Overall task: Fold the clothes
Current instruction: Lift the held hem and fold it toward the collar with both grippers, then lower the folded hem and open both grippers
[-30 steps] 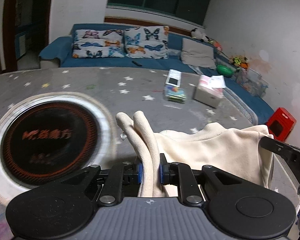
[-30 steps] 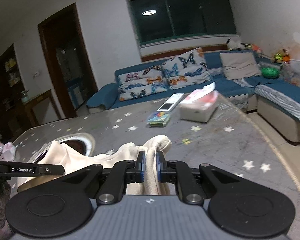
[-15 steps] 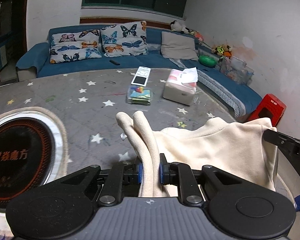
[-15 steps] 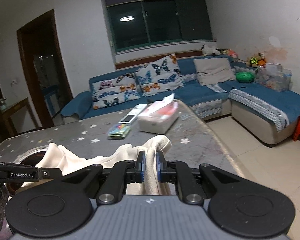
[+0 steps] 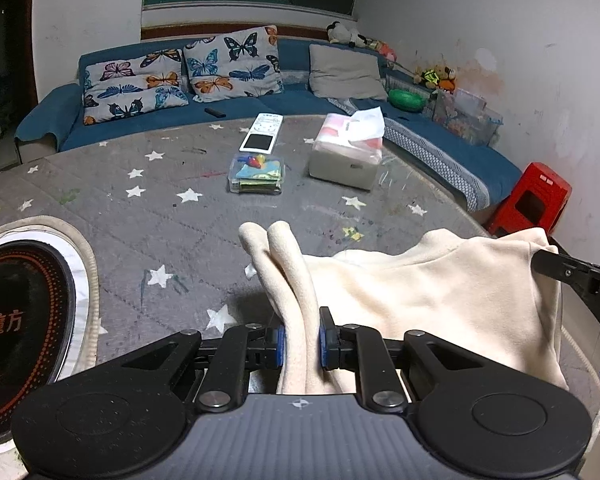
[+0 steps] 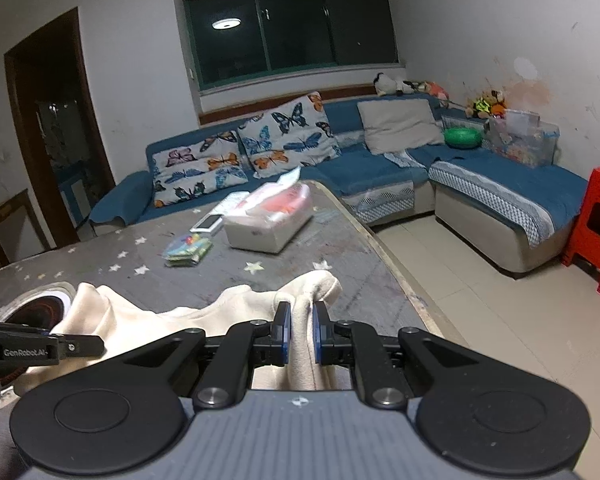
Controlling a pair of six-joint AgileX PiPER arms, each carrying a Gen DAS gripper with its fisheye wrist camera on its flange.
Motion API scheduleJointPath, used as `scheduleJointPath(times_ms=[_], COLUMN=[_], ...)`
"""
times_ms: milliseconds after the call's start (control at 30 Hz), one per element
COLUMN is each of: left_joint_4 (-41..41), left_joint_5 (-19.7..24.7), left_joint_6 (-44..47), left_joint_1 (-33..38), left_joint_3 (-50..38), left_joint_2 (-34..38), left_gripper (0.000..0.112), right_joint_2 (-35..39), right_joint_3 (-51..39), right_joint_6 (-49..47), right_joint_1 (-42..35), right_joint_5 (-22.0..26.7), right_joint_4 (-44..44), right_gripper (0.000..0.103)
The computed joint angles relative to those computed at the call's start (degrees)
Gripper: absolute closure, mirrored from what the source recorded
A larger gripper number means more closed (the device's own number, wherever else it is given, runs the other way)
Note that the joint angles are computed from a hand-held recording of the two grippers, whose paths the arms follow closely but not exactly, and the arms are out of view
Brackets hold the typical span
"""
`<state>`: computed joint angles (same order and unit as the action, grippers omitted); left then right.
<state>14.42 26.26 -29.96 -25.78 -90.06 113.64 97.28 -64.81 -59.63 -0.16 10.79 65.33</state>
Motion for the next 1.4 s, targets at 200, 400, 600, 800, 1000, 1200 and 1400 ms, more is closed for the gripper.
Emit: scheduleJointPath(times_ms=[200,400,600,800,1000,1200,1400], left_joint_4=[-2.0,-2.9,0.6,3.9,1.5,-1.4,-2.8], left_joint_5=[1.5,3.3,3.9,3.7,2.6,2.4,4.1], left_joint_6=[2.7,4.6,2.7,1.3,4.6,8.8,11.0], left_joint_1=[0.8,1.5,1.6,1.7,1.6,1.1,1.3], left_joint_3=[-1.5,-3.2,-3.7,-4.3,-5.7,-7.9,-11.6], left_joint_2=[1.7,3.5,3.8,3.4,3.8,5.9,9.7], left_gripper=[0.092,0.085,0.073,0.069,0.069,0.071,0.071], right_joint_2=[3.0,6.8,8.3,6.8,8.7,12.3,14.6], right_joint_3=[-1.6,-4.5,-5.9,-5.7,-8.4,-11.7,-13.5], right_joint_6=[7.6,24.4,38.2,36.5,29.0,34.3,37.3], right_joint_1=[0.0,0.5,0.8,1.3,3.1,4.8,5.1], right_joint_5=[-0.4,-0.5,0.1,-0.4,2.5,3.6,3.9], right_joint_4=[-7.7,-24.7,-39.2,-38.6,-31.9,-37.5,-40.6], right_gripper=[0.093,0.093,0.091,0.087,0.086,0.081,0.08])
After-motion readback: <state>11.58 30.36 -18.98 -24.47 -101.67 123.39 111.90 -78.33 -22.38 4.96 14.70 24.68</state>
